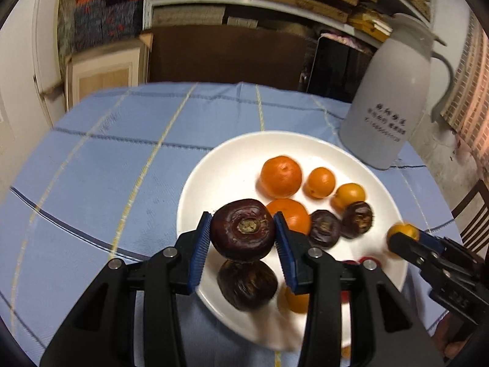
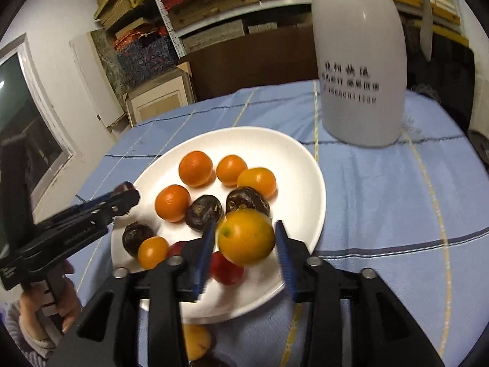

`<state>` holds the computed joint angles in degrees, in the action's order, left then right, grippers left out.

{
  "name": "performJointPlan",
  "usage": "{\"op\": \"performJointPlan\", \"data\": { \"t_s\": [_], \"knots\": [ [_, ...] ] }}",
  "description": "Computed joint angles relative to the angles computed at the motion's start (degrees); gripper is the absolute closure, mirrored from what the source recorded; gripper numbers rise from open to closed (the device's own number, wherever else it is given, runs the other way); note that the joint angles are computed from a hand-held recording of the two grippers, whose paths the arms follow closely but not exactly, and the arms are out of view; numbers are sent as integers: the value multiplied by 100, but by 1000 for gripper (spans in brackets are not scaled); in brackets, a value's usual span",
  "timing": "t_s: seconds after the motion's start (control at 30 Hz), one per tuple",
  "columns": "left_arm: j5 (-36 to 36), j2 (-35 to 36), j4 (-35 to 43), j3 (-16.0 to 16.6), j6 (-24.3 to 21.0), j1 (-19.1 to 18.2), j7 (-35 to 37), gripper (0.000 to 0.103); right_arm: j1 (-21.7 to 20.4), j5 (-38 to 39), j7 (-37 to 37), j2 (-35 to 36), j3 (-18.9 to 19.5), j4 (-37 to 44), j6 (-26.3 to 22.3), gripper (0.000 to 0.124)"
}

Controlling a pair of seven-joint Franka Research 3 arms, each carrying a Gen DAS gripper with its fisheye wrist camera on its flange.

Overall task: Organize fruits
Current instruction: 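Lower both held fruits onto the white plate and open both tools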

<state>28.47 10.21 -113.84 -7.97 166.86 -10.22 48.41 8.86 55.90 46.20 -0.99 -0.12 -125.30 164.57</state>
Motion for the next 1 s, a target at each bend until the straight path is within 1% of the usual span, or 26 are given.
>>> {"op": "performJointPlan", "data": {
  "t_s": [0.03, 0.07, 0.1, 0.13, 0.17, 0.2, 0.27, 0.3, 0.33, 0.4, 0.43, 0.47, 0.53, 0.6, 0.63, 0.7, 0.8, 0.93, 1.0],
  "knots": [
    [27, 33, 19, 24, -30, -11, -50, 57, -14, 24, 63, 5, -12, 0, 12, 62],
    [151, 19, 0, 76, -34, -46, -142, 51, -14, 256, -54, -29, -17, -15, 58, 62],
    [276, -27, -54, 113, 21, -64, -218, 48, -16, 529, -239, -89, -35, -36, 52, 62],
    [486, -98, -129, 177, 80, -105, -378, 41, -14, 809, -442, -203, -62, -64, -10, 62],
    [896, -216, -219, 298, 102, -197, -749, 36, 4, 1019, -612, -314, -84, -106, -27, 62],
    [1276, -338, -308, 365, 102, -241, -1111, 33, 54, 1355, -929, -500, -106, -201, 20, 60],
    [1962, -679, -608, 383, 184, -205, -1820, 17, 163, 1686, -1311, -749, -137, -355, 202, 44],
    [2173, -806, -725, 347, 221, -144, -2064, 14, 260, 1943, -1613, -903, -134, -475, 425, 41],
    [2623, -1018, -941, 317, 266, -83, -2563, 12, 344, 2155, -1862, -981, -154, -553, 591, 35],
    [3095, -1329, -1292, 171, 275, 69, -3049, 9, 505, 2645, -2452, -1142, -178, -767, 958, 33],
    [3409, -1518, -1521, 61, 203, 152, -3389, 7, 536, 2691, -2544, -1209, -161, -930, 1099, 33],
    [3525, -1629, -1667, -37, 133, 224, -3533, 7, 538, 2593, -2471, -1258, -156, -1091, 1137, 33],
    [3349, -1833, -1972, -222, -111, 282, -3429, 6, 482, 2136, -1997, -1349, -182, -1408, 1019, 33],
    [3082, -2000, -2212, -381, -335, 306, -3167, 5, 413, 1608, -1449, -1464, -240, -1648, 766, 33],
    [3044, -2081, -2306, -472, -476, 325, -3149, 5, 428, 1506, -1339, -1526, -316, -1712, 635, 33],
    [3048, -2165, -2417, -587, -582, 382, -3196, 5, 549, 1614, -1445, -1612, -437, -1784, 649, 33],
    [2792, -2192, -2511, -639, -685, 364, -2966, 5, 636, 1513, -1483, -1679, -475, -1878, 693, 33],
    [2645, -2205, -2562, -650, -664, 400, -2873, 5, 680, 1209, -1325, -1667, -511, -1890, 393, 33],
    [2370, -2164, -2564, -595, -637, 376, -2657, 5, 673, 1070, -1235, -1667, -498, -1896, 335, 33]
  ]
}}
